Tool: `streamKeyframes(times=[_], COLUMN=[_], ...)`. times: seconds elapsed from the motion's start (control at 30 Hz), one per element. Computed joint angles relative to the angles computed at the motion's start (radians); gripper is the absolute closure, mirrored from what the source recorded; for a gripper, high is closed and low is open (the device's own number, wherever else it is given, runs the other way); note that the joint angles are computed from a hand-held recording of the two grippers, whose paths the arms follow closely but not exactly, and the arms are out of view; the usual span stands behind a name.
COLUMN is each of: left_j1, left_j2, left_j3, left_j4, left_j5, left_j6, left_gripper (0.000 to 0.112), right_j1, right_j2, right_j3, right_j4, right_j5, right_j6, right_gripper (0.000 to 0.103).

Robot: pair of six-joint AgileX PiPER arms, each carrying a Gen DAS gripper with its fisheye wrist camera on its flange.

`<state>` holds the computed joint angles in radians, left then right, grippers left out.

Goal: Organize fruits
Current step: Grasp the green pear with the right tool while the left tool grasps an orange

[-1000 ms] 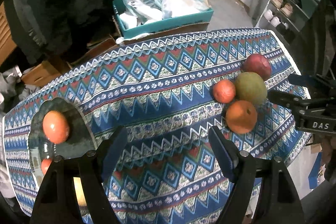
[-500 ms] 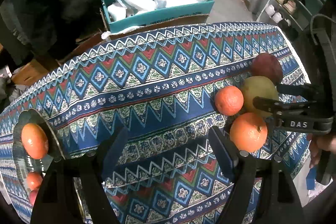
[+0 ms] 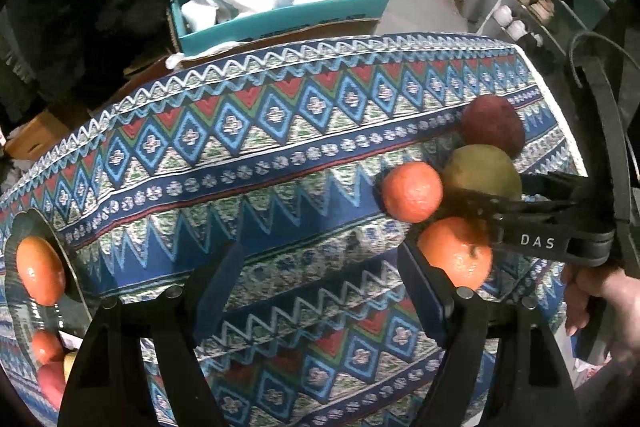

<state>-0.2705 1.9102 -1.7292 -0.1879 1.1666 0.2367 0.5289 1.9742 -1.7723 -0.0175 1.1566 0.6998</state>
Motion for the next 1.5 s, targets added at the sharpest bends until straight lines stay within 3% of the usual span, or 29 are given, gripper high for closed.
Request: streamKeyframes(times=[0.3, 0.63, 1.17, 1.23, 1.27, 1.5], left_j1=[-0.053, -0.146, -0.270, -0.273, -0.277, -0.273], left_j2=[-0.013, -0.015, 0.066, 0.072, 0.073, 0.059], left_j3=[0.008, 0.077, 0.099, 0.101, 0.101, 0.118], left_j4=[-0.073, -0.079, 0.034, 0.026, 0.026, 0.019], left_j5=[0.012, -0.045, -0.104, -0.114, -0.117, -0.122], left_j6=[-0.001, -0.045, -0.154, -0.143, -0.141, -0.131], left_gripper=[0.031, 0.025, 0.025, 0.030, 0.042, 0.044], right_j1=[0.040, 0.006, -0.026, -0.026, -0.026, -0.012], right_j2=[-0.195, -0.347, -0.383, -0.383, -0.383, -0.377], right_j3=[0.164, 0.336, 0.426, 0.430, 0.432, 0.422], right_j4=[-0.080, -0.110, -0.084, -0.083, -0.082, -0.109], right_j5=[-0.010, -0.033, -0.087, -0.088, -0.089, -0.080], right_j6=[0.079, 0.126, 0.128, 0.124, 0.122, 0.115], right_gripper=[0.030, 0.030, 0.030, 0.030, 0.030, 0.030])
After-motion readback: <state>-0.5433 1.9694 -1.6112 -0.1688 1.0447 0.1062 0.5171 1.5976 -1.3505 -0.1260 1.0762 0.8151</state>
